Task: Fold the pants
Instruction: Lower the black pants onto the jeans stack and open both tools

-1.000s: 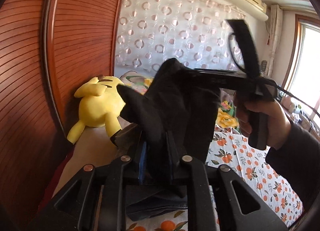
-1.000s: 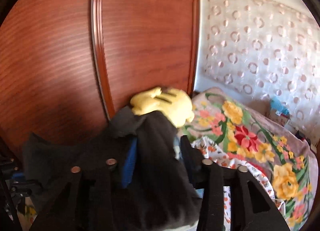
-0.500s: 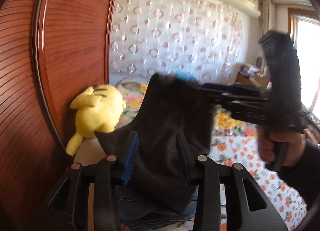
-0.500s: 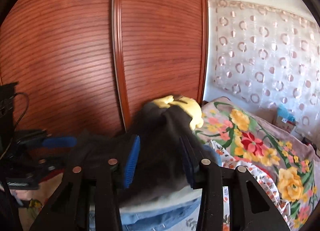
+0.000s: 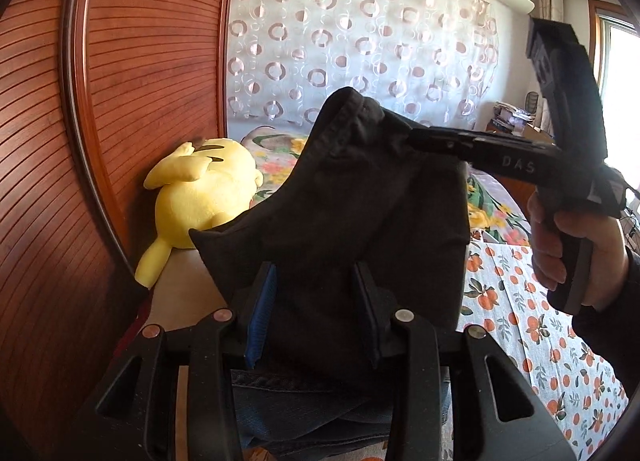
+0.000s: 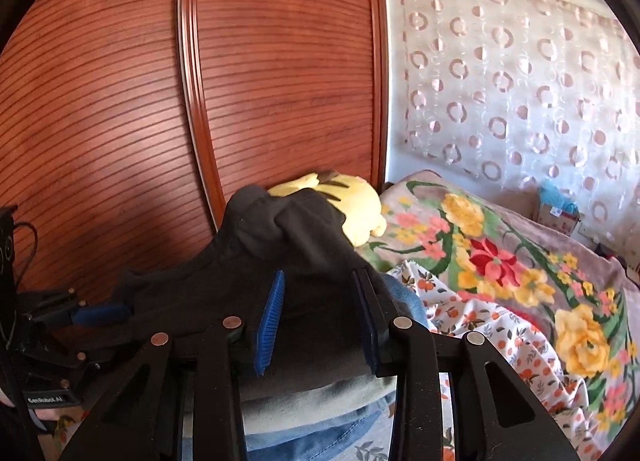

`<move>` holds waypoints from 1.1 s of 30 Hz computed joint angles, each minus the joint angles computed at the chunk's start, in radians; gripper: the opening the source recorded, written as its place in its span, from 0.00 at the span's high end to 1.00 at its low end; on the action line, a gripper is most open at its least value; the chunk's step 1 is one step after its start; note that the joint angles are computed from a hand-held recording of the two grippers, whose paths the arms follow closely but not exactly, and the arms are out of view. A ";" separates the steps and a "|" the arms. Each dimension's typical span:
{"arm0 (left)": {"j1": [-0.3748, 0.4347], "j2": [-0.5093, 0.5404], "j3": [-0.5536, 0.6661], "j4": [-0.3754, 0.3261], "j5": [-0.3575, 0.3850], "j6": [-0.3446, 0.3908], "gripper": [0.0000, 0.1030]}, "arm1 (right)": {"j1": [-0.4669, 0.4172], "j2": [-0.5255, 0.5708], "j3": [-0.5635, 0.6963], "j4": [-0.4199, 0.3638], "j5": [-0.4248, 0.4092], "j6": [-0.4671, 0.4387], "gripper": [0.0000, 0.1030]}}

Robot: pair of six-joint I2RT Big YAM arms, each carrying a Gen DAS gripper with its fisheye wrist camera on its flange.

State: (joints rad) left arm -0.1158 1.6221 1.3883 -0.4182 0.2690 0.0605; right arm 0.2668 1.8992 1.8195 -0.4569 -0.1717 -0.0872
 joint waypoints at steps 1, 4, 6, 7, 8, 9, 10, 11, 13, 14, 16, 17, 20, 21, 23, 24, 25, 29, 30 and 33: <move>-0.002 -0.008 -0.005 0.001 -0.003 -0.003 0.61 | 0.001 -0.015 -0.026 0.021 0.006 0.006 0.66; -0.007 -0.030 -0.021 0.004 -0.001 0.001 0.55 | 0.008 -0.081 -0.139 0.099 0.019 0.025 0.66; -0.012 -0.052 -0.040 0.014 0.006 0.011 0.53 | 0.013 -0.114 -0.190 0.136 0.028 0.036 0.66; -0.015 -0.062 -0.049 0.019 0.011 0.016 0.53 | 0.015 -0.127 -0.210 0.148 0.023 0.041 0.66; -0.020 -0.072 -0.060 0.023 0.010 0.024 0.52 | 0.018 -0.141 -0.229 0.157 0.017 0.045 0.66; -0.024 -0.078 -0.066 0.024 0.005 0.031 0.52 | 0.021 -0.156 -0.252 0.169 0.016 0.045 0.66; -0.028 -0.080 -0.069 0.020 0.000 0.038 0.52 | 0.025 -0.167 -0.269 0.173 0.019 0.039 0.66; -0.033 -0.079 -0.070 0.013 -0.010 0.047 0.52 | 0.028 -0.170 -0.277 0.172 0.019 0.031 0.66; -0.038 -0.072 -0.065 -0.001 -0.027 0.055 0.52 | 0.036 -0.165 -0.281 0.161 0.036 0.018 0.66; -0.038 -0.067 -0.063 -0.008 -0.031 0.057 0.52 | 0.037 -0.159 -0.276 0.149 0.047 0.014 0.66; -0.038 -0.064 -0.065 -0.013 -0.040 0.062 0.52 | 0.038 -0.138 -0.258 0.122 0.073 0.010 0.66; -0.037 -0.062 -0.067 -0.009 -0.045 0.065 0.52 | 0.036 -0.124 -0.248 0.118 0.081 0.010 0.66; -0.035 -0.057 -0.071 -0.005 -0.052 0.072 0.51 | 0.022 -0.077 -0.183 0.079 0.074 0.044 0.66; -0.034 -0.059 -0.073 -0.002 -0.053 0.071 0.51 | 0.016 -0.070 -0.172 0.075 0.052 0.063 0.66; -0.030 -0.061 -0.077 0.001 -0.047 0.068 0.51 | 0.015 -0.073 -0.178 0.093 0.046 0.061 0.66; -0.031 -0.063 -0.081 0.003 -0.048 0.066 0.51 | 0.016 -0.072 -0.175 0.092 0.051 0.051 0.66; -0.033 -0.065 -0.083 0.004 -0.052 0.064 0.51 | 0.018 -0.078 -0.183 0.100 0.054 0.045 0.66; -0.053 -0.086 -0.099 0.010 -0.098 0.056 0.51 | 0.013 -0.110 -0.230 0.135 0.036 0.069 0.66; -0.057 -0.091 -0.102 0.012 -0.107 0.058 0.51 | 0.013 -0.124 -0.249 0.143 0.039 0.079 0.66; -0.073 -0.110 -0.115 0.016 -0.108 0.056 0.51 | 0.011 -0.180 -0.316 0.158 0.044 0.098 0.66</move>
